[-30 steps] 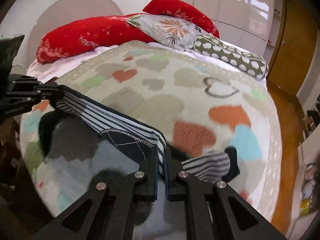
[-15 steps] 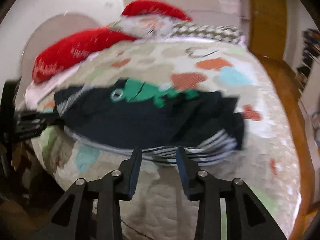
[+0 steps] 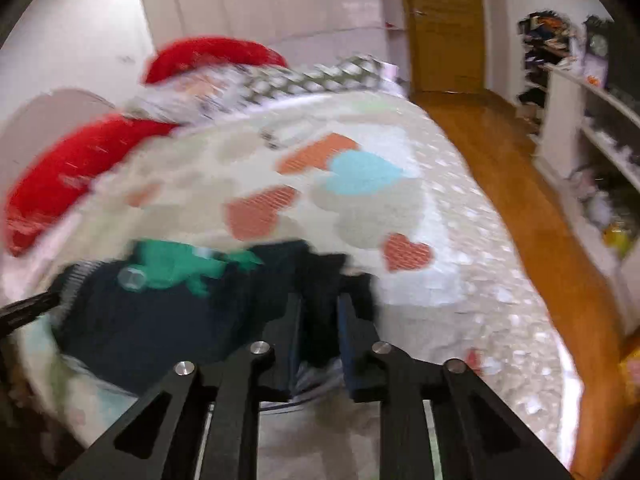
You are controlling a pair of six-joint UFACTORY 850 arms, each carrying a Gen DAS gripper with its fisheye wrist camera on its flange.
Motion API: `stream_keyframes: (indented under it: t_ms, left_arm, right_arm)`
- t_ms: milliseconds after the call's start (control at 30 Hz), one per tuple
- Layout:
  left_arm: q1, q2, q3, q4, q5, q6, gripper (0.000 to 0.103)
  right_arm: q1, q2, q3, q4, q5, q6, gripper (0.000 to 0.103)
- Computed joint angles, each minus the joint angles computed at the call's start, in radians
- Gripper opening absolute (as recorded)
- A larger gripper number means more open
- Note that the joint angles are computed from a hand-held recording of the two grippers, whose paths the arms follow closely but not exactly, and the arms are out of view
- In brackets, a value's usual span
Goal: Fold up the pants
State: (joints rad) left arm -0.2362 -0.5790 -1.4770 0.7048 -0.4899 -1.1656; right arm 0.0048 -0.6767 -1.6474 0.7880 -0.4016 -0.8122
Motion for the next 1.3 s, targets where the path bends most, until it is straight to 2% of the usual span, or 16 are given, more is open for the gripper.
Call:
stream_keyframes:
  t_ms: [67, 167, 233, 300, 367, 400, 467, 567, 633, 733, 767, 833, 933, 1000, 1100, 1300]
  left_arm:
    - [-0.027, -0.002, 0.015, 0.133, -0.032, -0.076, 0.051]
    - [-0.051, -0.008, 0.016, 0.197, -0.081, -0.066, 0.053]
    - [-0.048, 0.011, 0.026, 0.171, -0.074, -0.049, 0.053]
    - [-0.041, 0.06, 0.057, 0.167, -0.017, -0.082, 0.053]
    - [-0.033, 0.096, 0.07, 0.181, 0.05, -0.128, 0.055]
    - [-0.028, 0.092, 0.057, 0.166, 0.066, -0.12, 0.06]
    - [-0.011, 0.062, 0.004, 0.072, 0.101, -0.037, 0.065]
    - [0.009, -0.003, -0.069, 0.025, 0.072, -0.037, 0.065]
    - [0.044, -0.033, -0.09, -0.138, 0.074, 0.034, 0.065]
    - [0.099, -0.028, -0.019, -0.295, 0.215, 0.066, 0.065]
    - [0.104, -0.016, 0.007, -0.264, 0.261, 0.034, 0.065]
    - [0.097, -0.012, 0.024, -0.143, 0.279, -0.074, 0.065]
    - [0.083, -0.017, 0.018, -0.037, 0.253, -0.148, 0.065]
    - [0.072, -0.022, -0.007, -0.067, 0.202, -0.112, 0.065]
    - [0.046, 0.006, -0.01, -0.013, 0.162, -0.162, 0.065]
    - [-0.044, 0.023, -0.005, 0.162, 0.082, -0.242, 0.066]
  right_arm:
    - [0.009, -0.024, -0.013, -0.209, 0.044, 0.203, 0.018]
    - [0.004, -0.054, -0.041, -0.502, 0.048, 0.492, 0.018]
    - [-0.009, -0.059, -0.067, -0.544, 0.011, 0.594, 0.018]
    - [-0.029, -0.023, -0.031, -0.423, 0.058, 0.528, 0.018]
    - [-0.036, 0.04, 0.036, -0.214, 0.161, 0.328, 0.018]
    - [-0.032, 0.058, 0.042, -0.109, 0.169, 0.224, 0.018]
    - [-0.03, 0.053, 0.009, 0.1, 0.079, 0.014, 0.018]
    - [-0.006, -0.018, -0.077, 0.307, -0.153, -0.22, 0.019]
    - [0.024, -0.086, -0.16, 0.297, -0.271, -0.227, 0.019]
    - [0.063, -0.17, -0.258, 0.219, -0.323, -0.17, 0.019]
    - [0.069, -0.207, -0.299, 0.165, -0.319, -0.102, 0.019]
    - [0.065, -0.266, -0.353, 0.108, -0.289, 0.018, 0.015]
    - [0.015, -0.317, -0.396, 0.249, -0.379, 0.044, 0.011]
    - [-0.005, -0.281, -0.345, 0.295, -0.349, 0.042, 0.012]
    - [-0.004, -0.2, -0.251, 0.288, -0.226, 0.014, 0.022]
    - [-0.007, -0.016, -0.012, 0.407, -0.141, -0.261, 0.022]
